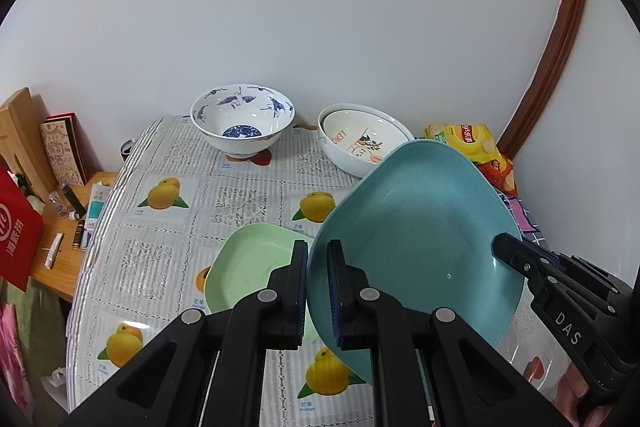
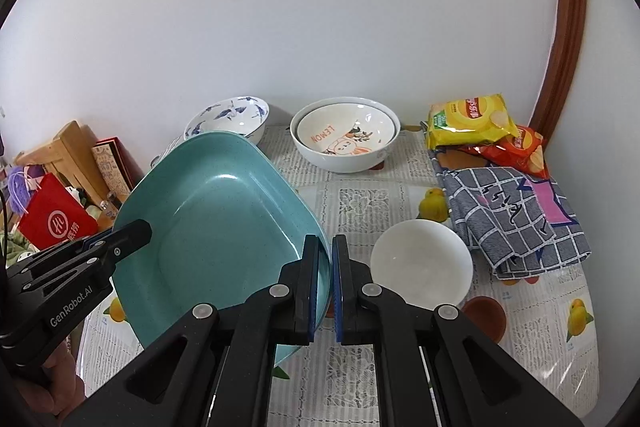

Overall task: Organize plates and bowls
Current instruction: 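Carry the blue plate over the green plate with the left gripper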

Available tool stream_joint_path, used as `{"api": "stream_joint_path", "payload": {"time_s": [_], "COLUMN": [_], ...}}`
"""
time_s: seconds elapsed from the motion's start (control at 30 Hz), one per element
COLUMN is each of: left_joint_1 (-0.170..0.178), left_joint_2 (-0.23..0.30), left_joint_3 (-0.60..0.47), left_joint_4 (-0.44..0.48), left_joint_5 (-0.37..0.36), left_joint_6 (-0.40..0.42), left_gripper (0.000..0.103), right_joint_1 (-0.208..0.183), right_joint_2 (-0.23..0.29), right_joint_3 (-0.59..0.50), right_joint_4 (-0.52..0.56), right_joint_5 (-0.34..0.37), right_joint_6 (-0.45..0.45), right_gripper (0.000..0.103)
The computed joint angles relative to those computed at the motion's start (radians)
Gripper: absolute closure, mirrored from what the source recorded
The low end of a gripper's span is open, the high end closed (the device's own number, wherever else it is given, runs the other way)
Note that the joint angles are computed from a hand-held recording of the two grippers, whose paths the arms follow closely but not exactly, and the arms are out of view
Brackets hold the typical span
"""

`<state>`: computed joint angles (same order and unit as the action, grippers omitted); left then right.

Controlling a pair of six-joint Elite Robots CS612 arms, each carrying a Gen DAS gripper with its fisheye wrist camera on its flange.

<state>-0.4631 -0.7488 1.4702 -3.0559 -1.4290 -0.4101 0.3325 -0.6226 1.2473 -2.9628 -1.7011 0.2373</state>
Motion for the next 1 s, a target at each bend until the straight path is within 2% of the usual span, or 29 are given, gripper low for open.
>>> {"api": "stream_joint_path", "payload": {"time_s": [0.6, 1.0], "left_joint_1": [0.036, 0.059], "left_joint_2": [0.027, 0.058], "left_joint_3": [-0.025, -0.048], "left_joint_4": [0.032, 0.092], "left_joint_5": [-0.004, -0.015], "left_joint_6": [-0.039, -0.068], "left_gripper": [0.093, 0.093], "right_joint_1": [0.017, 0.024], "right_joint_2": [0.073, 0.134], "right_joint_3": [-0.128, -0.218], "right_joint_4": [0.083, 0.176], "right_joint_5": [0.027, 0.062], "right_joint_6": [-0.029, -0.038], "right_gripper": [0.096, 0.096]}}
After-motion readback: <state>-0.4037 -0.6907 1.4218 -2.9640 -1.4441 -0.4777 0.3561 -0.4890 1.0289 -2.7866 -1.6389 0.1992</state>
